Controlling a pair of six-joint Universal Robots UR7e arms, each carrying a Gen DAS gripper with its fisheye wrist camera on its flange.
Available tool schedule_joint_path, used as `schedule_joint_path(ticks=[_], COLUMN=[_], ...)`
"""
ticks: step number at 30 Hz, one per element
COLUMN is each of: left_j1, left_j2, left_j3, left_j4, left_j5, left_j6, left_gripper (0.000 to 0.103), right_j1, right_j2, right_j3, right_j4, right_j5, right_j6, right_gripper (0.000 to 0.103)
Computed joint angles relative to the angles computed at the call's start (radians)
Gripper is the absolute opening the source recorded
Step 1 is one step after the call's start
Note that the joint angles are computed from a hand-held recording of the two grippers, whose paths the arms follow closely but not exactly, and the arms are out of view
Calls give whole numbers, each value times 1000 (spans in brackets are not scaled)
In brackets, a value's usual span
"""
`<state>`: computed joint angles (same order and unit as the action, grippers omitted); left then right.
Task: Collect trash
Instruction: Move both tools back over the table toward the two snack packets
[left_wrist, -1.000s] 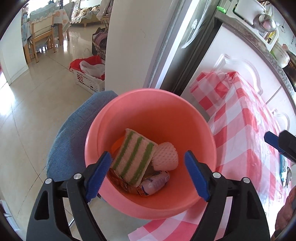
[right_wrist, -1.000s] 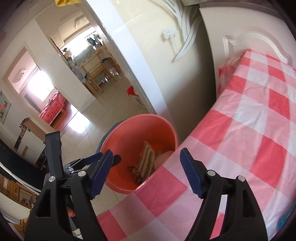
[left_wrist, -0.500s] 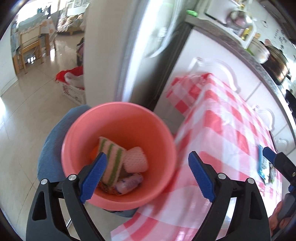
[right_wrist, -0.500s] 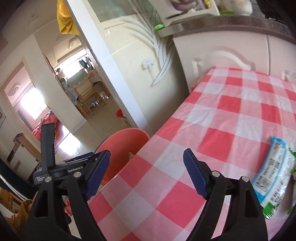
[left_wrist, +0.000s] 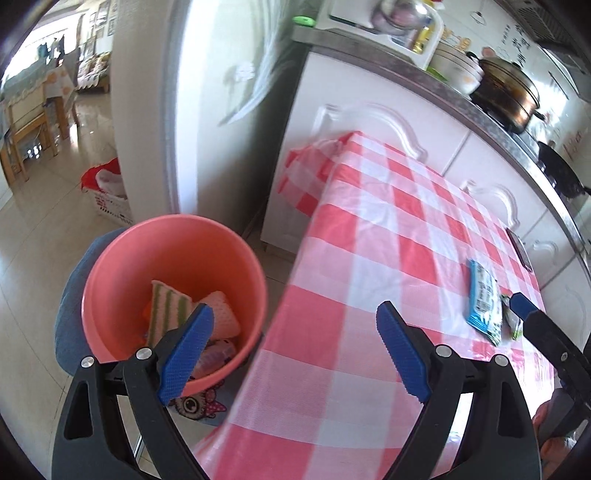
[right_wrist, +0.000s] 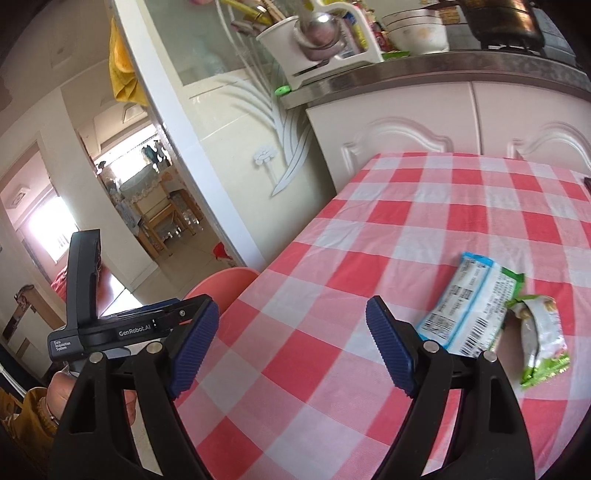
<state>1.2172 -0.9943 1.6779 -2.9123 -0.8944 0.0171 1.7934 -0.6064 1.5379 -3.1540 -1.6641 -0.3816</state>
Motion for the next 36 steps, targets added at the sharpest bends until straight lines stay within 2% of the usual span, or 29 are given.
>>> schedule_joint_path(ticks=[5,8,21,26,32,36], left_j1=[-31,-51,-128,-150,-170,-177], left_j2=[10,17,62,105,152,174], left_j3=[0,3,9,-18,-51,-64], left_j4=[35,43,74,116,160,163], left_j5=[3,5,0,10,26,14], left_j6=[-2,-1,55,53,59,77], left_gripper=[89,89,89,89,89,89], right_j1=[-26,-38,-104,-132,-173,-176], right_j2=[-41,-62,-171,-197,-212,-201], right_j3=[57,88,200,207,186,165], right_j4=[-70,-130,-257,-247,-152,-106], right_j5=[6,6,30,-11,-23,-65], right_j6=[24,39,56,54,109,100], right_gripper=[84,93,93,93,93,93])
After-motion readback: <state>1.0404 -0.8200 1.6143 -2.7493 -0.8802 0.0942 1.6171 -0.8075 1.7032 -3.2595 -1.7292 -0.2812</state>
